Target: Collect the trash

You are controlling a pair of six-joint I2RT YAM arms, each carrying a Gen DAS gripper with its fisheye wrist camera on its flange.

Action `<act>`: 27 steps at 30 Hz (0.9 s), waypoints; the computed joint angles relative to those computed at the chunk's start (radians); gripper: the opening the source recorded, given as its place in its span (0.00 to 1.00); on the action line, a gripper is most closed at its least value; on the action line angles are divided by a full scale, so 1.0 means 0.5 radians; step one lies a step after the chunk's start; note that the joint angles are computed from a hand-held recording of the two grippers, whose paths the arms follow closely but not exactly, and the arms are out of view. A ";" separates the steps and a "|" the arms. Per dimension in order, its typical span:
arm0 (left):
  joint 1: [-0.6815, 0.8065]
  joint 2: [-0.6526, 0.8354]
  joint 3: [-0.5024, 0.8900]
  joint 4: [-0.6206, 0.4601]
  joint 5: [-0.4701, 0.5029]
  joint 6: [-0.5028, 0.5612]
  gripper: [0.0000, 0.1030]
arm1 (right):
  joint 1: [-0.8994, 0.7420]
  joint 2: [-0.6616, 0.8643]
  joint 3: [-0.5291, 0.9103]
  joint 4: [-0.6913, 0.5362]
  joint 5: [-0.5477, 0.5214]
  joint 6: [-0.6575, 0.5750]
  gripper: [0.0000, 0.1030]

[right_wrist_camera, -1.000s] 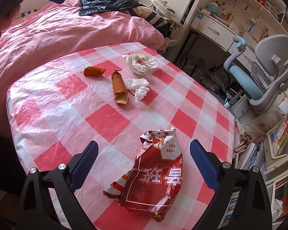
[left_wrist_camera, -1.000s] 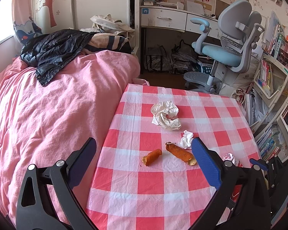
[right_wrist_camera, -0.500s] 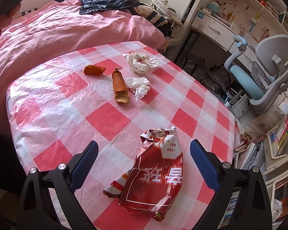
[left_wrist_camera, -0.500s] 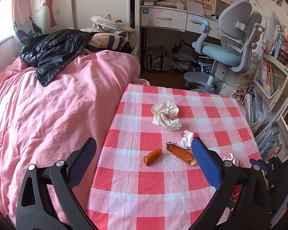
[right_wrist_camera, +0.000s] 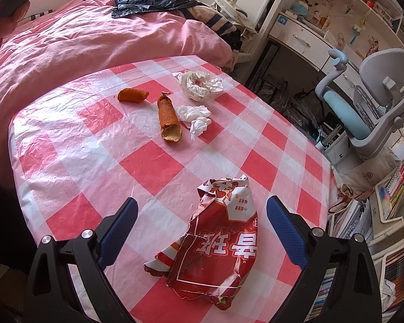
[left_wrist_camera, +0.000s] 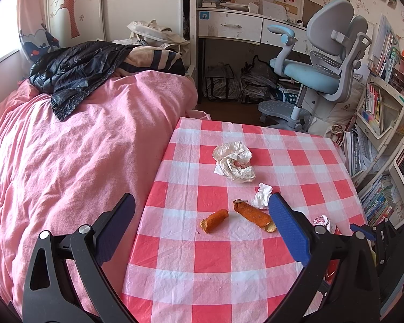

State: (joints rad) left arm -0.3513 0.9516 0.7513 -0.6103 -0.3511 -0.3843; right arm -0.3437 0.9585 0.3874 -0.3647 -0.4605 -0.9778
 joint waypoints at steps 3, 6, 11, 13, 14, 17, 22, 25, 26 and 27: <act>0.010 -0.006 -0.005 0.003 0.010 0.021 0.93 | -0.003 0.002 -0.001 0.001 0.002 -0.003 0.90; 0.115 -0.010 -0.029 0.032 0.073 0.101 0.93 | -0.041 0.019 -0.007 0.006 -0.003 -0.023 0.90; 0.613 0.017 -0.089 0.087 0.427 0.275 0.93 | -0.096 0.099 0.041 -0.024 0.000 -0.045 0.91; 0.808 0.061 -0.111 0.120 0.565 0.342 0.93 | -0.136 0.157 0.059 -0.034 0.009 -0.083 0.91; 0.885 0.100 -0.110 0.135 0.618 0.369 0.93 | -0.157 0.190 0.071 -0.039 0.010 -0.099 0.91; 1.030 0.204 -0.119 0.169 0.731 0.409 0.93 | -0.201 0.297 0.128 -0.077 0.014 -0.124 0.91; 1.012 0.365 -0.180 0.315 0.773 0.466 0.93 | -0.303 0.500 0.266 -0.157 -0.045 -0.113 0.91; 0.824 0.531 -0.186 0.435 0.689 0.430 0.93 | -0.305 0.703 0.372 -0.182 -0.030 -0.040 0.91; 0.730 0.585 -0.175 0.465 0.635 0.404 0.93 | -0.313 0.774 0.404 -0.193 -0.026 -0.023 0.91; 0.650 0.646 -0.171 0.514 0.576 0.405 0.93 | -0.318 0.842 0.436 -0.207 -0.026 -0.010 0.91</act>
State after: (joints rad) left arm -0.0263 1.2747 0.6658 -0.3533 -0.0631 -0.1818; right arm -0.5028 1.3794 0.6054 -0.4680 -0.4733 -0.9826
